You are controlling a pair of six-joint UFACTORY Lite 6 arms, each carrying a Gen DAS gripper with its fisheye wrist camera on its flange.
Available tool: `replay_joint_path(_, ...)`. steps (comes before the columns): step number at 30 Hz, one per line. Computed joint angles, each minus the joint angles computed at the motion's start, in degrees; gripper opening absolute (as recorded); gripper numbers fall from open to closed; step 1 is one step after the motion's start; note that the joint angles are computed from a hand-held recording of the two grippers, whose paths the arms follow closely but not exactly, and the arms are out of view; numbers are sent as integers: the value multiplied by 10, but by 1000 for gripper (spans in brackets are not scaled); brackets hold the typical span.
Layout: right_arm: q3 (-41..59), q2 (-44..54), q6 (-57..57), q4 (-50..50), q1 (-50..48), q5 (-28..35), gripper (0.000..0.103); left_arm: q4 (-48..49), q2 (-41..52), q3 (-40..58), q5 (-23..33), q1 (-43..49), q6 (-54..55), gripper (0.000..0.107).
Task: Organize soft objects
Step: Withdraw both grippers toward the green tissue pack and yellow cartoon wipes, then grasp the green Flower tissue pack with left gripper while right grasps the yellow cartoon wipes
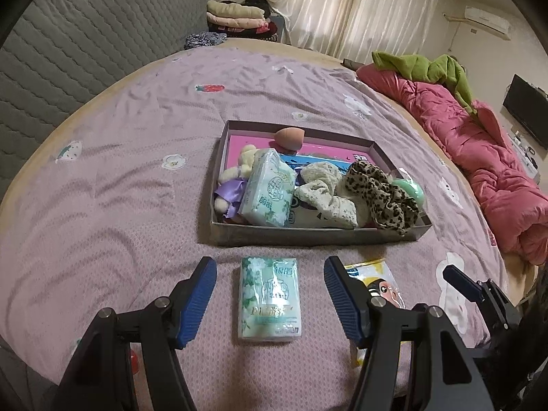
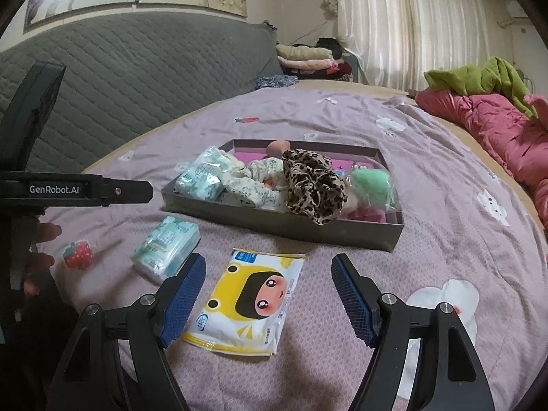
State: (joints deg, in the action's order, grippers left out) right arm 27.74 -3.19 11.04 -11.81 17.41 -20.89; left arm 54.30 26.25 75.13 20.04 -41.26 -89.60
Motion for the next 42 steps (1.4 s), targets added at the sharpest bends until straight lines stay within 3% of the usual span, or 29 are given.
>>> replay_joint_path(11, -9, -20, -98, 123, 44, 30, 77, -35, -5, -32, -14, -8, 27, 65)
replay_joint_path(18, 9, 16, -130, 167, 67, 34, 77, -64, 12, -29, -21, -7, 57, 65)
replay_joint_path(21, 27, 49, -190, 232, 76, 38, 77, -79, 20, -27, -21, -3, 71, 65)
replay_joint_path(26, 47, 93, -131, 181, 62, 34, 77, -92, 32, -25, -24, 2, 81, 65)
replay_joint_path(38, 130, 215, -191, 255, 81, 31, 77, -142, 90, 22, -23, 1, 132, 65)
replay_joint_path(42, 157, 256, -179, 235, 80, 32, 78, -148, 114, 45, -15, 0, 144, 65)
